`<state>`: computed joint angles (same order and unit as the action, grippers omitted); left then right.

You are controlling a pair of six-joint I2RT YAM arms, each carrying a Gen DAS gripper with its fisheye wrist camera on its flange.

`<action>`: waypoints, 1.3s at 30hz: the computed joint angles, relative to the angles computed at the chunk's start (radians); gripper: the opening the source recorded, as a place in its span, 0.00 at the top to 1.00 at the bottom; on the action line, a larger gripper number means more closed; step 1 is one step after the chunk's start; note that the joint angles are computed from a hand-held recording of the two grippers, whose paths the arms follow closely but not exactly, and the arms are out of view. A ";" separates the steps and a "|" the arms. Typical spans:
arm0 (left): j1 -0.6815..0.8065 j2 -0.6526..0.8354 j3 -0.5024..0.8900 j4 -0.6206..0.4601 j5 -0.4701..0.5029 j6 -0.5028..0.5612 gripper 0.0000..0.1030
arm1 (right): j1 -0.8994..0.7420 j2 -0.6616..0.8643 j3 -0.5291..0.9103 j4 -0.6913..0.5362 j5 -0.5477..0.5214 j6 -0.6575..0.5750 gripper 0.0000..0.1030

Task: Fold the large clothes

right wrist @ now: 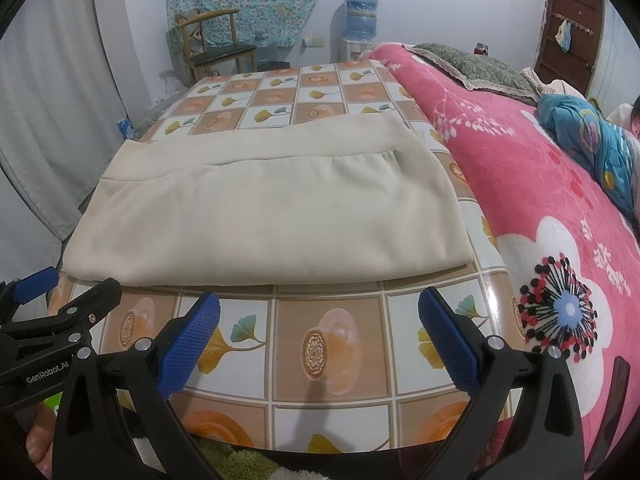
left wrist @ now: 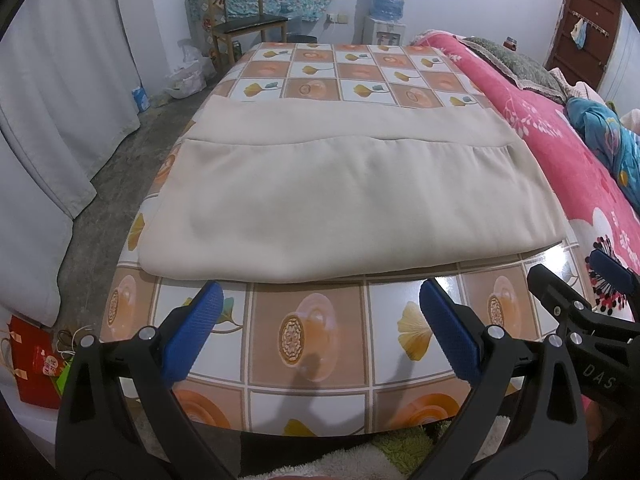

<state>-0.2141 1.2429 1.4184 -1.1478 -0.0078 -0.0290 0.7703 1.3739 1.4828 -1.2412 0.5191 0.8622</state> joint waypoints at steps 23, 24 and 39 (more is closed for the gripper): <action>-0.006 0.002 -0.004 0.007 -0.004 -0.003 0.08 | -0.013 -0.010 -0.018 0.013 -0.008 -0.016 0.06; -0.009 0.004 -0.002 0.008 -0.006 -0.004 0.08 | -0.013 -0.011 -0.020 0.013 -0.008 -0.016 0.06; -0.007 0.010 0.012 0.002 -0.006 -0.001 0.08 | -0.017 -0.009 -0.018 0.010 -0.010 -0.018 0.06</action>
